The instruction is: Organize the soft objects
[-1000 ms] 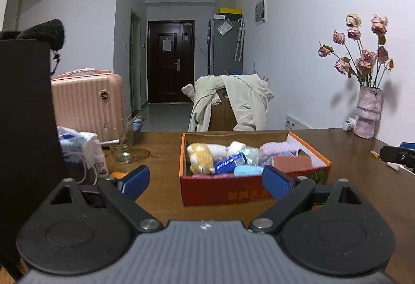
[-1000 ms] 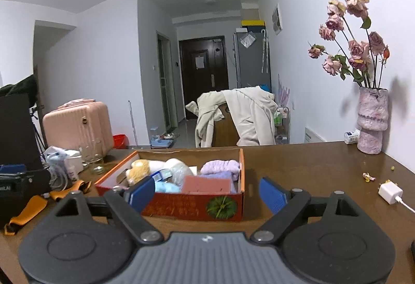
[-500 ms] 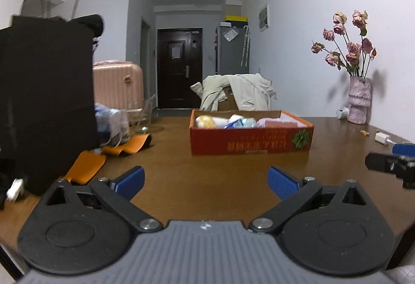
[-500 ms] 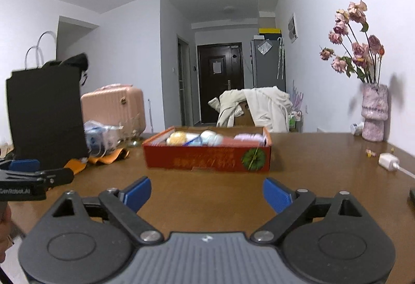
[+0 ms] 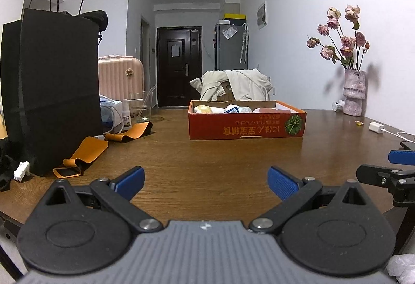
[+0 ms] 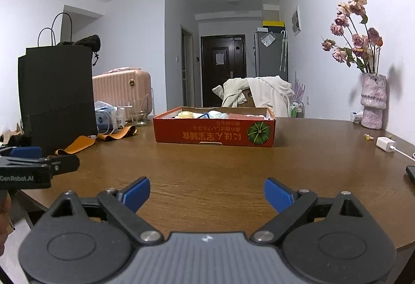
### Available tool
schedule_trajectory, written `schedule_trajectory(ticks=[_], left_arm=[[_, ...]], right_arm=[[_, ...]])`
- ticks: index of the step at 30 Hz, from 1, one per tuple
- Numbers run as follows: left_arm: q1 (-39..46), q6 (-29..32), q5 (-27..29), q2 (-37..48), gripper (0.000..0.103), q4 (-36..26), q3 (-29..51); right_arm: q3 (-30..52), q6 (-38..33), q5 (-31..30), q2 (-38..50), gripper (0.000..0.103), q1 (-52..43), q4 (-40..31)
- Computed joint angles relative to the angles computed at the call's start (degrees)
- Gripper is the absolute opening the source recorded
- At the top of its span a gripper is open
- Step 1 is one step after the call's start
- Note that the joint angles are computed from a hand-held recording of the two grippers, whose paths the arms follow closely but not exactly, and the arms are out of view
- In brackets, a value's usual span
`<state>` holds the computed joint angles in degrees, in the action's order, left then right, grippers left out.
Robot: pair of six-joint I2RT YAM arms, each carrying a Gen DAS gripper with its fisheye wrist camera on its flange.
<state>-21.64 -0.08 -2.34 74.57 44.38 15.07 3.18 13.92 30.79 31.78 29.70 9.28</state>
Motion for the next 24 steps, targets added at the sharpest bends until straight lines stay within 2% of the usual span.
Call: schedule_trajectory(ticks=[1, 11, 24], left_arm=[[-0.07, 0.24, -0.05, -0.06, 0.103, 0.04, -0.04], [-0.03, 0.45, 0.34, -0.94, 0.103, 0.19, -0.40], [-0.23, 0.19, 0.23, -1.90, 0.103, -0.06, -0.83]], right_arm=[[0.08, 0.11, 0.96, 0.02, 0.103, 0.63, -0.09], [0.50, -0.40, -0.34, 0.47, 0.103, -0.78, 1.16], [0.49, -0.03, 1.58, 1.66, 0.103, 0.49, 2.64]])
